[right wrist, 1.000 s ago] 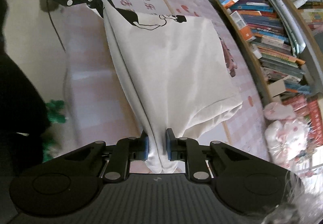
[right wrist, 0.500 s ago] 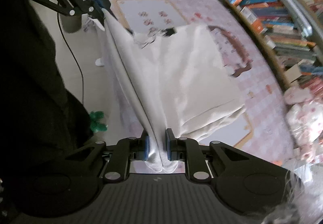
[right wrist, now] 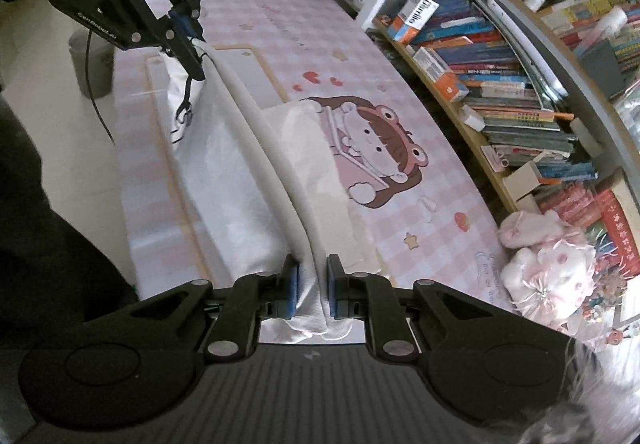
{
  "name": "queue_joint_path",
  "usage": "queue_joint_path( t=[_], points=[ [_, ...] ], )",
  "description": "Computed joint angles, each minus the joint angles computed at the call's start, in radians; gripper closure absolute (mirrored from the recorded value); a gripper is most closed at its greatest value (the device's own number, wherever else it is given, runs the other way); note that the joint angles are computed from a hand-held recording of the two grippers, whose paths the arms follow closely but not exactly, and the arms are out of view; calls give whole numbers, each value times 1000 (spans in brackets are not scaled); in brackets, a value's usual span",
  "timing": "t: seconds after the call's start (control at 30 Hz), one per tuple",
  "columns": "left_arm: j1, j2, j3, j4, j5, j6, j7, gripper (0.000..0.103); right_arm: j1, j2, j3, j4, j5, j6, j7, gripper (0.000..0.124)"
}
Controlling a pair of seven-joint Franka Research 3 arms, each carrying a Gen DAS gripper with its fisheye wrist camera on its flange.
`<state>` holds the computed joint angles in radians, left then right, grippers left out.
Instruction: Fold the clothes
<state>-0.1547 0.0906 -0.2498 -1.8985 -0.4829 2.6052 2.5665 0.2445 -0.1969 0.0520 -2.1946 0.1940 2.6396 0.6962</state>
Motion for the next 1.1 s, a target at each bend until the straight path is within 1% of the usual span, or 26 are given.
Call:
queue_joint_path(
  t=[0.13,0.4,0.57,0.73,0.77,0.8,0.83,0.87,0.9,0.93,0.97,1.03,1.07,1.1],
  points=[
    [18,90,-3,114,12,-52,-22,99,-11,90,-4,97,-13,-24,19,111],
    [70,280,-40,358,62,-183,-86,99,-28,251,-16,288,-13,-112,33,111],
    [78,433,-54,568,128,-304,-167,99,-40,364,-22,423,-10,-181,42,111],
    [65,621,-59,819,189,-430,-253,98,-57,521,-25,602,16,-283,77,111],
    [60,660,-60,872,201,-460,-266,96,-61,554,-26,640,22,-306,86,111],
    [55,695,-59,918,212,-478,-280,92,-65,582,-26,668,27,-320,97,110],
    [51,719,-57,940,220,-467,-293,90,-68,611,-26,697,32,-334,108,109],
    [61,749,-70,976,207,-482,-297,89,-71,638,-26,724,37,-344,120,107],
    [68,782,-80,1017,194,-500,-303,87,-73,656,-27,734,44,-331,133,100],
    [81,807,-93,1045,174,-509,-321,84,-76,672,-27,743,52,-317,149,95],
    [97,810,-98,1038,150,-494,-345,74,-81,681,-27,744,68,-300,172,87],
    [131,810,-113,1006,102,-447,-391,65,-92,698,-26,745,100,-264,220,85],
    [152,785,-118,950,72,-399,-402,64,-99,698,-23,733,123,-238,245,86],
    [173,760,-126,893,44,-344,-413,64,-104,691,-23,708,145,-194,277,87]
  ],
)
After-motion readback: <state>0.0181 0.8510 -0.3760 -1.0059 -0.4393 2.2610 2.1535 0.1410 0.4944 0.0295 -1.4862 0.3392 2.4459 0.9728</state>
